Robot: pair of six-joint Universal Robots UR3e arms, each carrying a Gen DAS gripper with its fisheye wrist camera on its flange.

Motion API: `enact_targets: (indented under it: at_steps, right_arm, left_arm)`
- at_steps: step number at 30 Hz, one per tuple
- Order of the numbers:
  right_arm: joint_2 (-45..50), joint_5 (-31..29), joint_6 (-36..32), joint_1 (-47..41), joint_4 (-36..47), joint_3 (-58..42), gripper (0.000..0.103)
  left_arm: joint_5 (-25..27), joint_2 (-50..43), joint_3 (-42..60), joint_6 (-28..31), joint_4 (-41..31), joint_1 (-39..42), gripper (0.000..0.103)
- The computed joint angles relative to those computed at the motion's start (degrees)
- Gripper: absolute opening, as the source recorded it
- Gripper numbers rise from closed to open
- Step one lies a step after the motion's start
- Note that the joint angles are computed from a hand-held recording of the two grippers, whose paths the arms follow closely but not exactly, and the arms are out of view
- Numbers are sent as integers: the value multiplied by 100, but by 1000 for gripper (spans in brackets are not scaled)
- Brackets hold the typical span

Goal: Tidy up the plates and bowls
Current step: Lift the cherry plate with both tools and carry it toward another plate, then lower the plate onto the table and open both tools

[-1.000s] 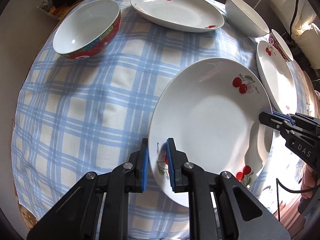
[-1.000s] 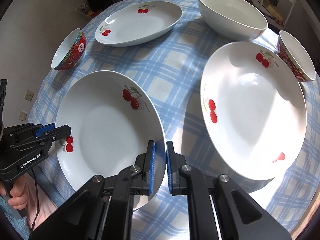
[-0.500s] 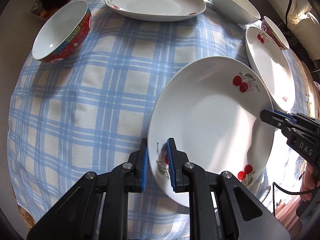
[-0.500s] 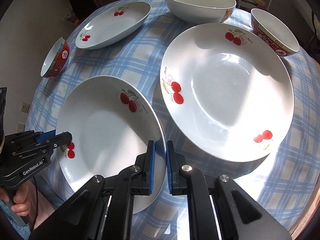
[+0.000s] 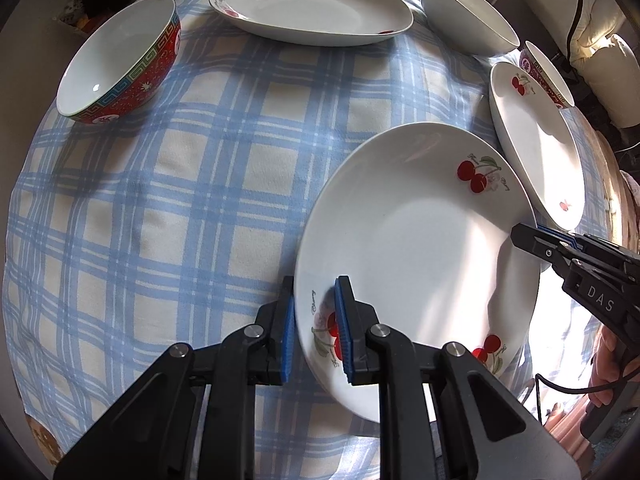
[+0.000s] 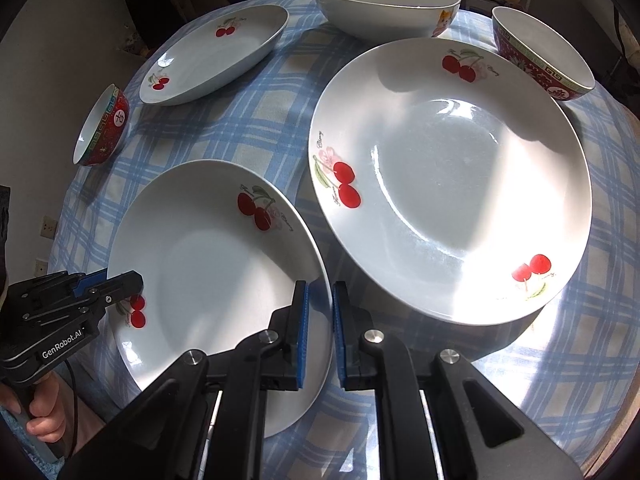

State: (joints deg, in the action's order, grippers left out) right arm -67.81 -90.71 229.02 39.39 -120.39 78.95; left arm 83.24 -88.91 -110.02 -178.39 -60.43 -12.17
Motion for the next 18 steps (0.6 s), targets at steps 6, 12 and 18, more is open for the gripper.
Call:
enact_targets:
  at_steps: [6, 12, 18]
  right_arm:
    - [103, 34, -92, 2, 264, -243, 13]
    - [-314, -196, -52, 24, 497, -182, 13]
    - [-706, -522, -171, -75, 893, -243, 39]
  left_arm:
    - [-48, 24, 5, 57, -78, 57, 20]
    - [417, 138, 246, -50, -281, -52, 25]
    - [700, 208, 704, -244, -489, -160, 55]
